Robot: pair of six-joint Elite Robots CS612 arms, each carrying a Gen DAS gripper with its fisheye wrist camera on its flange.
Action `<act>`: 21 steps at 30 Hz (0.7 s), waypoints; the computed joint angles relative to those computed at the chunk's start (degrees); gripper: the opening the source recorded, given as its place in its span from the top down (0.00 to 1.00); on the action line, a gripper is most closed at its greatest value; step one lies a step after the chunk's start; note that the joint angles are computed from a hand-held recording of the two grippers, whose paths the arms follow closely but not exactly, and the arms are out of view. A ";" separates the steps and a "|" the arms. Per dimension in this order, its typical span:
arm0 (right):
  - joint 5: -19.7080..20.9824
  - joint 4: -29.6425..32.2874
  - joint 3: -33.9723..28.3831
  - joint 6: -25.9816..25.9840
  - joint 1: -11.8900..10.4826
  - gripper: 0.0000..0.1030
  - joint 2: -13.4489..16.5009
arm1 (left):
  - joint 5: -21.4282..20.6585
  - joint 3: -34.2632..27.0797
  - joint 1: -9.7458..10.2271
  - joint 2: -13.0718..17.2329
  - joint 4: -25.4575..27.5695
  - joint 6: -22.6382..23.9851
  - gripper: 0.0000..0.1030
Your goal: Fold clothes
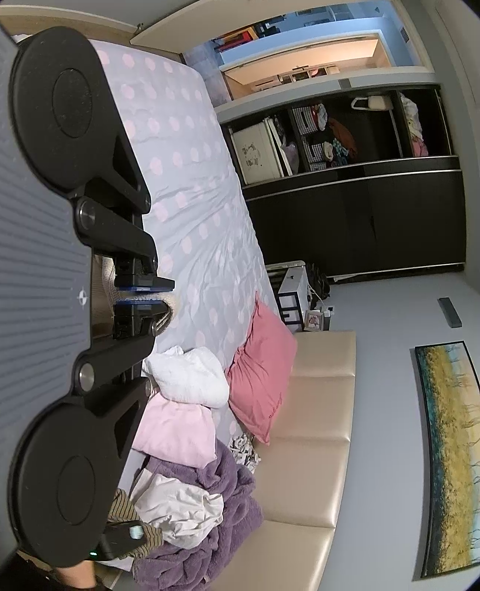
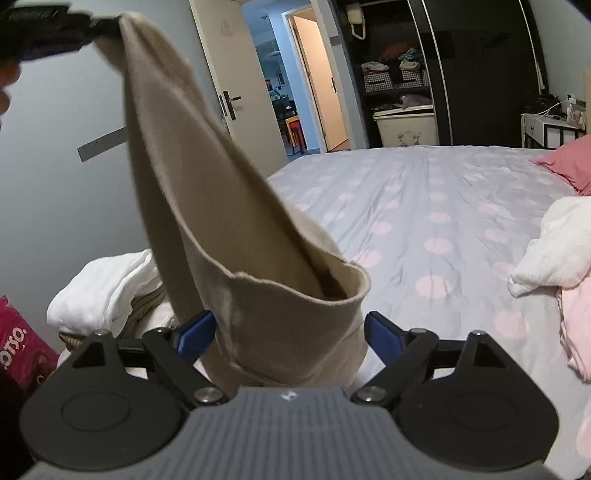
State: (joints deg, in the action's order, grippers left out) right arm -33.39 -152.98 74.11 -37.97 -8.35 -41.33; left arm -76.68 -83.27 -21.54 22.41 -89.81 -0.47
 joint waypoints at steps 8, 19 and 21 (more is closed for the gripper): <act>-7.91 -26.12 10.42 24.38 1.68 0.10 -1.64 | -0.97 -0.66 -0.04 0.76 -0.65 -1.46 0.98; -18.25 -40.20 11.65 39.83 3.25 0.80 -1.09 | -1.32 -3.07 -0.01 1.77 0.21 -1.57 0.98; -17.01 -38.15 10.57 38.11 2.74 0.89 -1.14 | -1.15 -3.50 0.17 1.94 0.49 -1.99 0.98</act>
State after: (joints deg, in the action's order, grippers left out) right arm -50.39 -191.13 84.68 0.14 -5.61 -42.47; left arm -77.83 -86.78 -21.37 24.35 -89.32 -2.46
